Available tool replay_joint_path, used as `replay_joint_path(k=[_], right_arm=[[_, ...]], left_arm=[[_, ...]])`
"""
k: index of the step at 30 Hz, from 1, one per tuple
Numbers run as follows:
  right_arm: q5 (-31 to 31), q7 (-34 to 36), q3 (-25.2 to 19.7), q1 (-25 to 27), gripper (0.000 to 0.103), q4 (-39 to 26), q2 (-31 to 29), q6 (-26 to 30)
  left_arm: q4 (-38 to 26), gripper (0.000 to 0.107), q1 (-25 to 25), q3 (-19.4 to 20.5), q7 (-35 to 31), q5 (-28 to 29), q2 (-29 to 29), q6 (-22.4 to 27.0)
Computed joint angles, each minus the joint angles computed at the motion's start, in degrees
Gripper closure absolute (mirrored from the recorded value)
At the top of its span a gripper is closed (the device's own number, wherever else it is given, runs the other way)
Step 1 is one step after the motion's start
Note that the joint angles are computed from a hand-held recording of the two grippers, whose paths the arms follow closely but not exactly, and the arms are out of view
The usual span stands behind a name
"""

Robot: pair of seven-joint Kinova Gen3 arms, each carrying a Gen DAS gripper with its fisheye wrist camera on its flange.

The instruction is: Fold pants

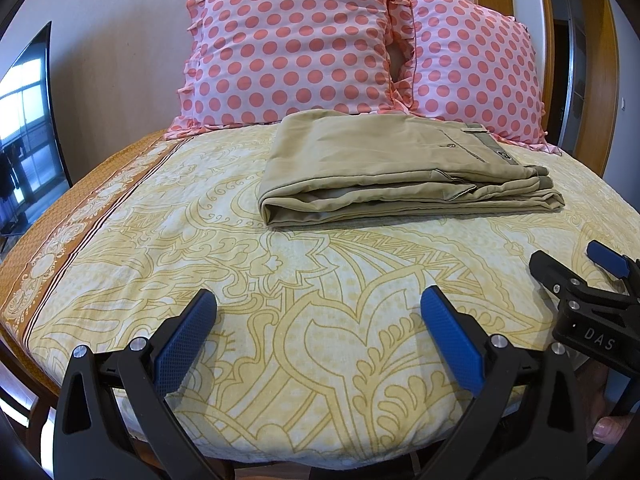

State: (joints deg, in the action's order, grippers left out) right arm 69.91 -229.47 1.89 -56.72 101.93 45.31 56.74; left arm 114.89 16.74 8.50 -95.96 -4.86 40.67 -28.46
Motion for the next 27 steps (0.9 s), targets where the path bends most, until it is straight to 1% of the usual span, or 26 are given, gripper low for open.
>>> replay_joint_path(k=[27], right_arm=[[-0.12,0.06,-0.05,-0.14,0.002,-0.31,0.05,0.72]], left_arm=[[-0.57,0.006,-0.71,0.34,0.36,-1.05,0.36,0.31]])
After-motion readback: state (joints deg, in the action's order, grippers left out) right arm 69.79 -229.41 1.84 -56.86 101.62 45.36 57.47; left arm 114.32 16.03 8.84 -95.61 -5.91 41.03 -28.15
